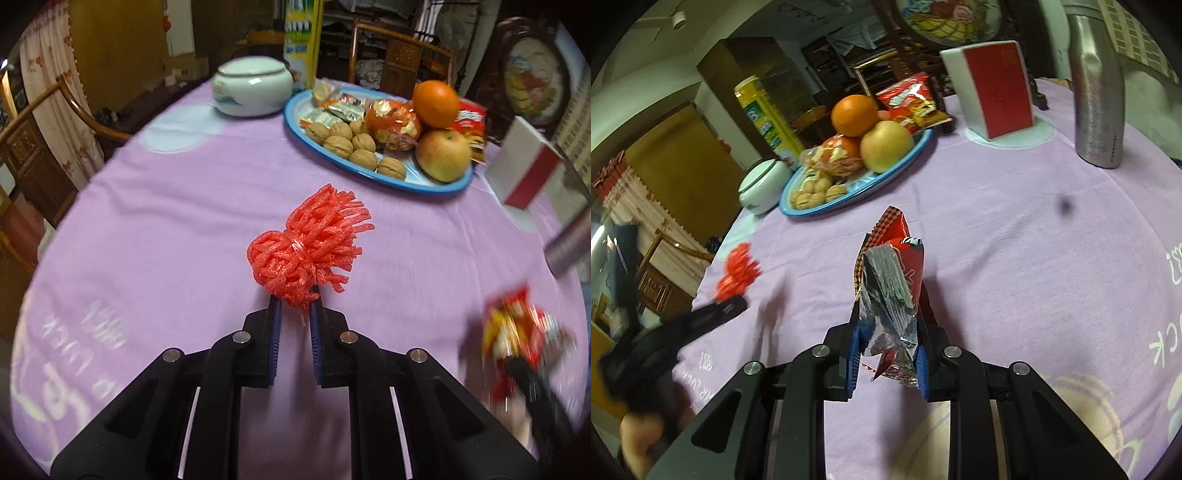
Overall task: Collect trash
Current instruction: 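Grasp the red mesh net with the left gripper while the right gripper holds the bag, then carry the red net and snack bag over the red wastebasket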
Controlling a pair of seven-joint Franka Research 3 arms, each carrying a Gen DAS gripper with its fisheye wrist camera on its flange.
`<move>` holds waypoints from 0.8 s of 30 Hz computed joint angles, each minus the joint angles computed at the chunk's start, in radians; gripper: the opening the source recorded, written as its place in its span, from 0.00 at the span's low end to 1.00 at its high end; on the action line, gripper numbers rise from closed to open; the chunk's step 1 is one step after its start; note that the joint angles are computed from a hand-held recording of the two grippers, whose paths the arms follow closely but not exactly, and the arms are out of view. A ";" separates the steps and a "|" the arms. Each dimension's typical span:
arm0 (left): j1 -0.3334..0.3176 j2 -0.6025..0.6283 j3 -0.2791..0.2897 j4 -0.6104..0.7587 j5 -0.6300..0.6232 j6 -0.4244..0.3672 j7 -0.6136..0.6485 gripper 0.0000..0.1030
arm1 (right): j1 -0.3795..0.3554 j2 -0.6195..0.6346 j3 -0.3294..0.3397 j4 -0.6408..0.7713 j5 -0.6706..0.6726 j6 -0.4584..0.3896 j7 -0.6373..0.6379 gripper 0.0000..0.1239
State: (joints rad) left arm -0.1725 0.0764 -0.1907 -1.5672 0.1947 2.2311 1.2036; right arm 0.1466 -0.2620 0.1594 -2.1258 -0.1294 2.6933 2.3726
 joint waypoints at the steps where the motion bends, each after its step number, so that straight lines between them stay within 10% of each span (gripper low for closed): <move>1: 0.008 -0.059 0.004 -0.065 -0.011 0.019 0.020 0.15 | 0.005 0.000 0.004 0.003 -0.004 0.000 -0.009 0.20; 9: 0.049 -0.524 0.083 -0.539 -0.095 0.114 0.058 0.15 | 0.150 0.010 -0.030 0.033 0.208 -0.004 -0.307 0.20; 24: 0.204 -1.141 0.237 -0.932 -0.031 -0.059 0.028 0.15 | 0.407 0.068 0.096 0.183 0.387 -0.139 -0.643 0.20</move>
